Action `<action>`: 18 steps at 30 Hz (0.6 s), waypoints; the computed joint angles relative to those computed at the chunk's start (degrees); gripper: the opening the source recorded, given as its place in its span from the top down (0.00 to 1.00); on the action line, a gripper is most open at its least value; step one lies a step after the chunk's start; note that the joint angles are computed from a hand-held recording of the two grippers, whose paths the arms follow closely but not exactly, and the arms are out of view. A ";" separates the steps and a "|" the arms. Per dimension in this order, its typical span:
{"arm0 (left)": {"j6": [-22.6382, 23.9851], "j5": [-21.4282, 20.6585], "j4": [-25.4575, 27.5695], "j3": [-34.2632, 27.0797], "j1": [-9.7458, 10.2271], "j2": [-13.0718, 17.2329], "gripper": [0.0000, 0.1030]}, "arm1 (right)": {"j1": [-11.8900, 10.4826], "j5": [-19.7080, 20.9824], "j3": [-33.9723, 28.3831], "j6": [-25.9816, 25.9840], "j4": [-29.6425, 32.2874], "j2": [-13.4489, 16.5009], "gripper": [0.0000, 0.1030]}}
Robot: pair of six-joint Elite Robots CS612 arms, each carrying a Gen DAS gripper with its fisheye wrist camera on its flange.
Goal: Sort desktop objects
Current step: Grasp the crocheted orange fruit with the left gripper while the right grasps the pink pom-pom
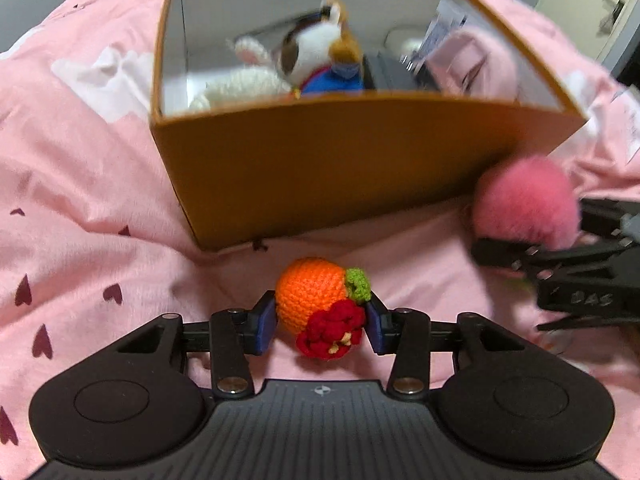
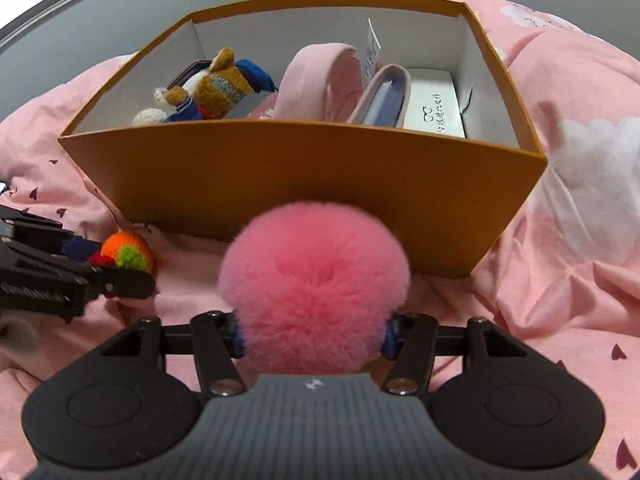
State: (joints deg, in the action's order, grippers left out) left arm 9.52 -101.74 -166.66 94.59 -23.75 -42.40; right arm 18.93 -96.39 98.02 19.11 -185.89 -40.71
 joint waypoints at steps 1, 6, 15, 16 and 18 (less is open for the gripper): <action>0.14 0.21 0.90 -0.14 0.03 0.03 0.50 | 0.07 -0.28 -0.17 0.01 0.22 0.06 0.38; 0.25 -0.06 2.87 -0.30 0.59 0.02 0.49 | 0.36 -2.12 -0.98 0.87 1.40 0.48 0.30; 0.91 -1.11 1.18 1.50 1.89 -0.89 0.51 | -0.11 -2.01 -0.11 0.51 -1.15 0.36 0.52; 0.92 -1.41 0.78 1.75 2.09 -1.01 0.51 | -0.10 -1.92 0.00 0.54 -1.65 0.36 0.52; 0.91 -2.24 -0.28 2.30 2.56 -1.26 0.51 | -0.06 -1.86 0.20 0.55 -3.05 0.46 0.54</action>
